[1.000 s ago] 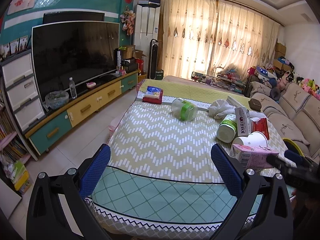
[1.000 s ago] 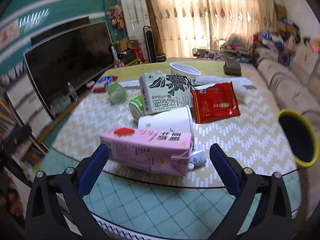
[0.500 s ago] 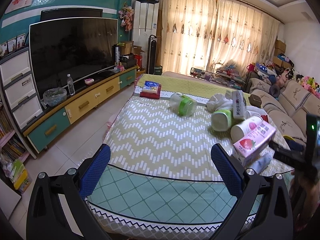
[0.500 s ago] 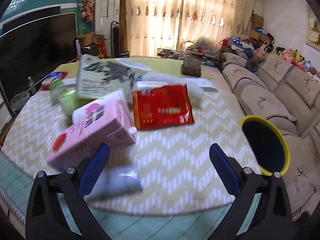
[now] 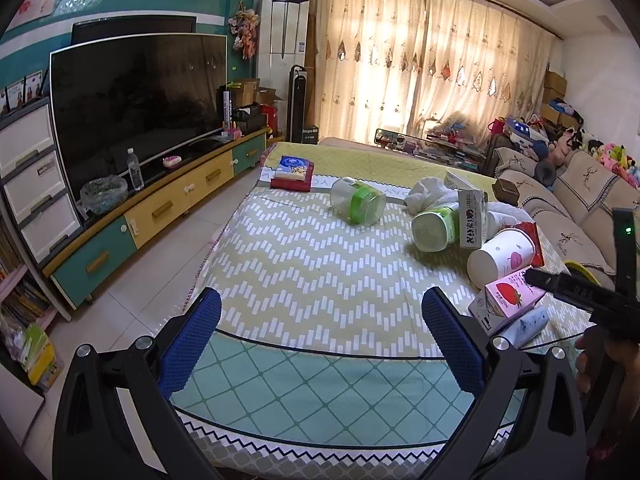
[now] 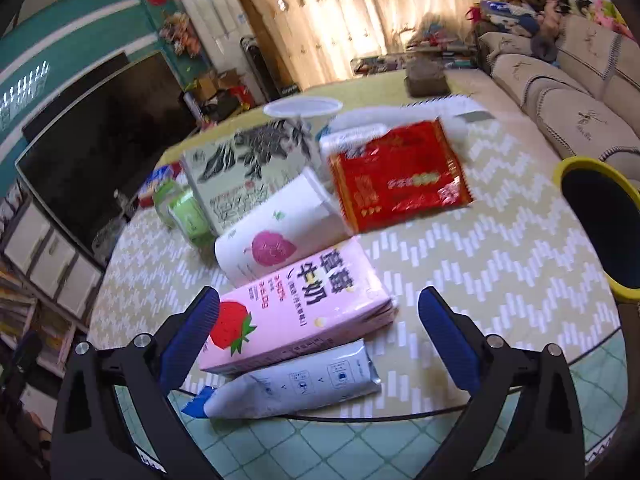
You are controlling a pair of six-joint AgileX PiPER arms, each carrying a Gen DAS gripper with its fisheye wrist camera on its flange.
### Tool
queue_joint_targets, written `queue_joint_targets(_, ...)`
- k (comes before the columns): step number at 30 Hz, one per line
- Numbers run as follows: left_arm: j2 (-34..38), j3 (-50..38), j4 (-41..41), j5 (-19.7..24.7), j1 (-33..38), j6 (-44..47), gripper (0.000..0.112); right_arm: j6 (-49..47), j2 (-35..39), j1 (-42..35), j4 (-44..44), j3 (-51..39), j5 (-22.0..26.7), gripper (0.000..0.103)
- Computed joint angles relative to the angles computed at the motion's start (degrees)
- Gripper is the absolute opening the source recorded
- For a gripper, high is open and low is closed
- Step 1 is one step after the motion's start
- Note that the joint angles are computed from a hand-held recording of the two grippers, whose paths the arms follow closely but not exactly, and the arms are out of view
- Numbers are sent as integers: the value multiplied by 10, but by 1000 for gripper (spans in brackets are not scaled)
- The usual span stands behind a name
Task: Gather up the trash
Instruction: 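Reach the right gripper to the white paper cup and close on it, then carry the cup with the right gripper over the yellow-rimmed bin and open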
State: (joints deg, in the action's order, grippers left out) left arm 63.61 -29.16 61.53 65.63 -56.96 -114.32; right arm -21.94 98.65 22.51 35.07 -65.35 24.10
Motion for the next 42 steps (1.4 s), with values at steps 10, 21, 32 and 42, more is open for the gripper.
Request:
queue_joint_targets(10,11,-3,1,-25,17,4,99,-56,102,-25,-17,-190,111,77)
queue_joint_targets(21,32,-11,1,-57,41,19,99,-167,118,-64,113,-220,223,19)
queue_joint_targets(32,61,-41,11,-80,41,57,99,-250,21,-94,191,-154,224,5)
queue_joint_targets(42,136,-111,95,-411,168,230,99,-240,-5,-236,181,-139,196,5)
